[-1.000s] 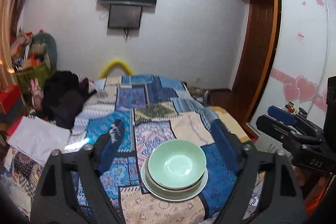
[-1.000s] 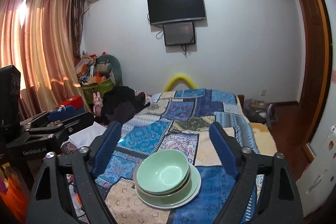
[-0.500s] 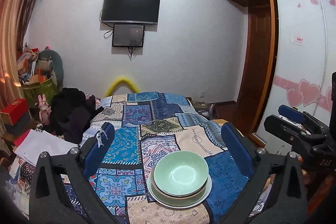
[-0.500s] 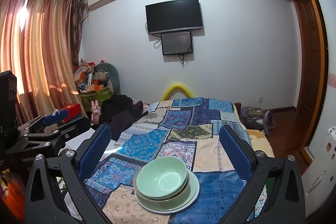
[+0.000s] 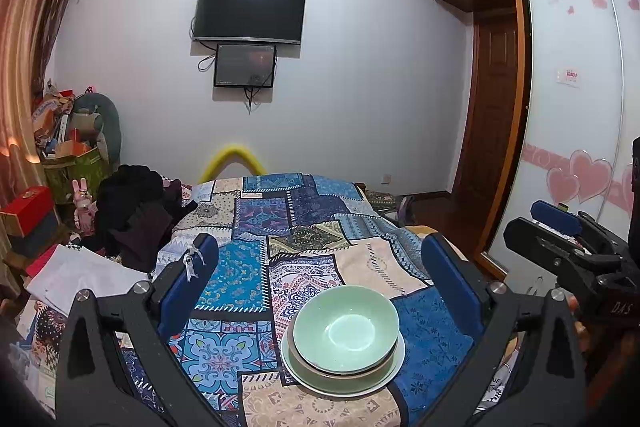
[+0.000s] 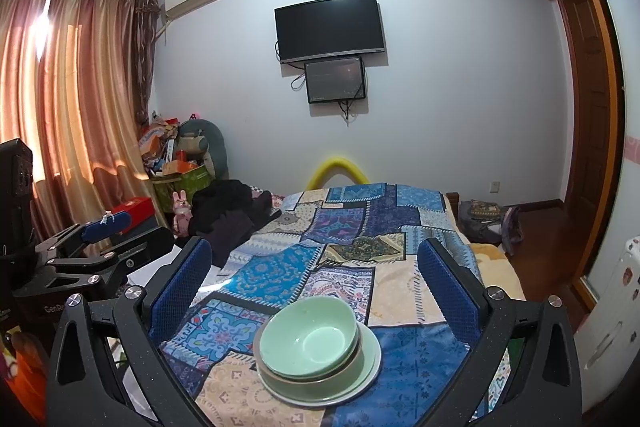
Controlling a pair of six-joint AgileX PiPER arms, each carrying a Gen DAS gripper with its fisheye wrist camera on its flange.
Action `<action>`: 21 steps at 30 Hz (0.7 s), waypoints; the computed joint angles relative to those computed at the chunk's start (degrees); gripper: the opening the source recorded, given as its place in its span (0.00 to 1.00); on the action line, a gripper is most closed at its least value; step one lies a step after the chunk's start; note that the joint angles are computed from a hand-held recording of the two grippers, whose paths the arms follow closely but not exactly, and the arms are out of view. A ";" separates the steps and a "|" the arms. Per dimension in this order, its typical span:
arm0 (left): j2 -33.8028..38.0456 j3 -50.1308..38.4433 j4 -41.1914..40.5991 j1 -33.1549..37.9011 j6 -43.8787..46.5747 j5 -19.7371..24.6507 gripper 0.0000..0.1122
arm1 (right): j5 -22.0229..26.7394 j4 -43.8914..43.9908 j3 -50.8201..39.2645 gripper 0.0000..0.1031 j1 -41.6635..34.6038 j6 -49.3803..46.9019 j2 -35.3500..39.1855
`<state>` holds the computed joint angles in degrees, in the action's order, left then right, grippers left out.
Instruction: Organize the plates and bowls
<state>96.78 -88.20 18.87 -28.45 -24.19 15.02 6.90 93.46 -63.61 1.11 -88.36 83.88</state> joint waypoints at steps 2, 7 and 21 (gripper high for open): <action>0.10 -0.09 0.96 -0.10 -0.90 0.09 0.92 | -0.12 -2.48 -0.17 0.99 0.14 2.43 -0.04; 0.31 -0.07 0.57 -0.07 -0.54 -0.07 0.92 | -0.27 -4.24 -0.44 0.99 0.25 4.22 0.07; 0.56 -0.45 -2.33 0.27 2.11 -0.09 0.92 | -0.38 -5.54 -0.35 0.99 0.46 5.65 -0.10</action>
<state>97.34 -88.65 16.55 -28.18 -22.09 14.93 6.52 87.93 -63.96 1.57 -82.71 83.78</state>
